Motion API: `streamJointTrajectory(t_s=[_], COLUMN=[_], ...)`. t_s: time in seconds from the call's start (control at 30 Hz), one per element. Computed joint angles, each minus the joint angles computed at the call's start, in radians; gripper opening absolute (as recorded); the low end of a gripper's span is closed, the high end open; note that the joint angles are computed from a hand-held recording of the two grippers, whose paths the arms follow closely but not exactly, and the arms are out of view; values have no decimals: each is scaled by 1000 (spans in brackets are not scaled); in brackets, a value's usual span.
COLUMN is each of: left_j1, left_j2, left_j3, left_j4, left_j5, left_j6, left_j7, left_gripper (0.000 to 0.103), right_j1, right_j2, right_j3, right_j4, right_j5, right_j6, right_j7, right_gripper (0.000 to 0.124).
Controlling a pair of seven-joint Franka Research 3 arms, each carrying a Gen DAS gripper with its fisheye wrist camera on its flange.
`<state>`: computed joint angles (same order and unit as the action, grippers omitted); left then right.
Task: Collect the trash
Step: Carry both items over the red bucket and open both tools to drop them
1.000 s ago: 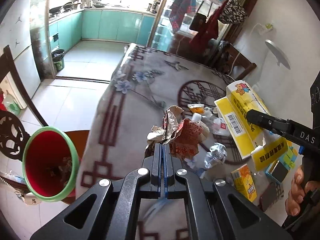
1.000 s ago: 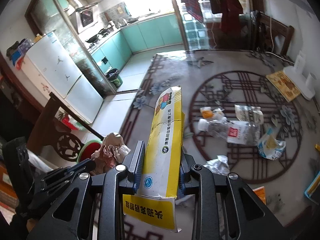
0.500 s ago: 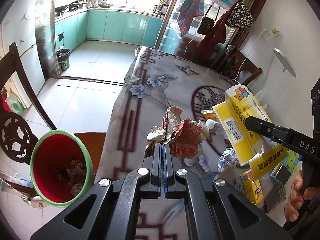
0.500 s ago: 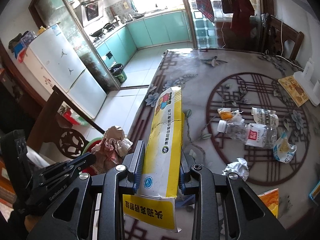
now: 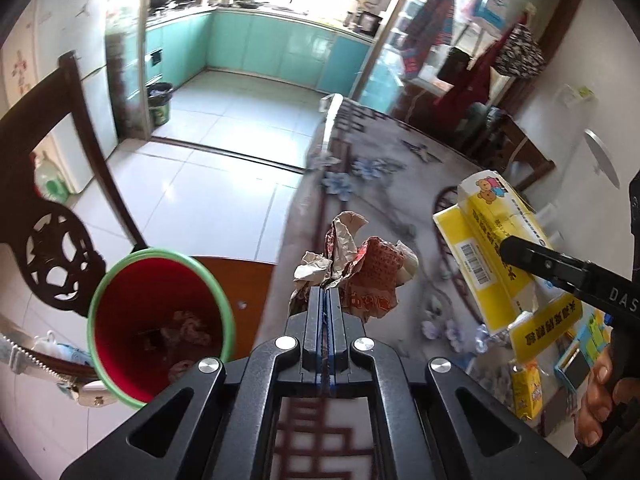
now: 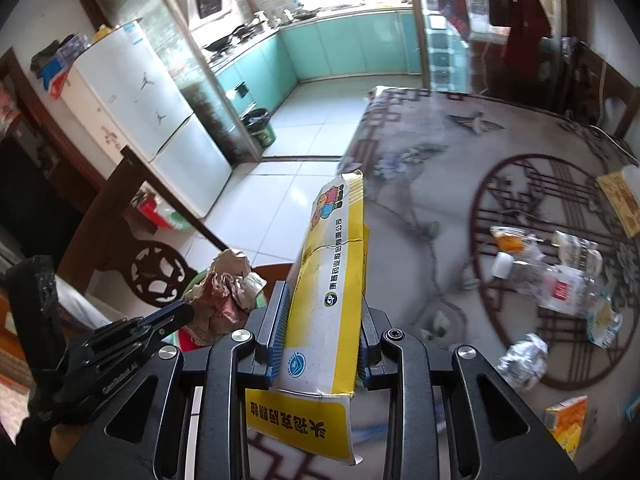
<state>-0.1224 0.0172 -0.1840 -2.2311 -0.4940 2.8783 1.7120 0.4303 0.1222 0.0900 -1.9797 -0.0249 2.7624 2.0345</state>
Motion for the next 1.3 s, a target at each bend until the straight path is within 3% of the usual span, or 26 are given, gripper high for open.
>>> streamJointTrajectory(t_s=[0.33, 0.6, 0.93, 1.3], left_j1=[72, 144, 224, 267], left_j2=[21, 43, 86, 113], left_j3=[37, 67, 87, 55], left_j4=[-29, -49, -57, -36], left_j5=[39, 129, 251, 197], left_j6=[12, 15, 17, -7], left_j7=[-38, -116, -239, -190], left_gripper=[1, 1, 1, 1], right_j1=[41, 53, 102, 139], right_j2=[135, 249, 398, 461], right_j3=[13, 43, 55, 45], right_j4=[165, 293, 483, 572], right_j5=[47, 158, 220, 225], right_j6=[-59, -107, -238, -295], right_j7=[-66, -185, -275, -299], right_gripper=[28, 28, 28, 28])
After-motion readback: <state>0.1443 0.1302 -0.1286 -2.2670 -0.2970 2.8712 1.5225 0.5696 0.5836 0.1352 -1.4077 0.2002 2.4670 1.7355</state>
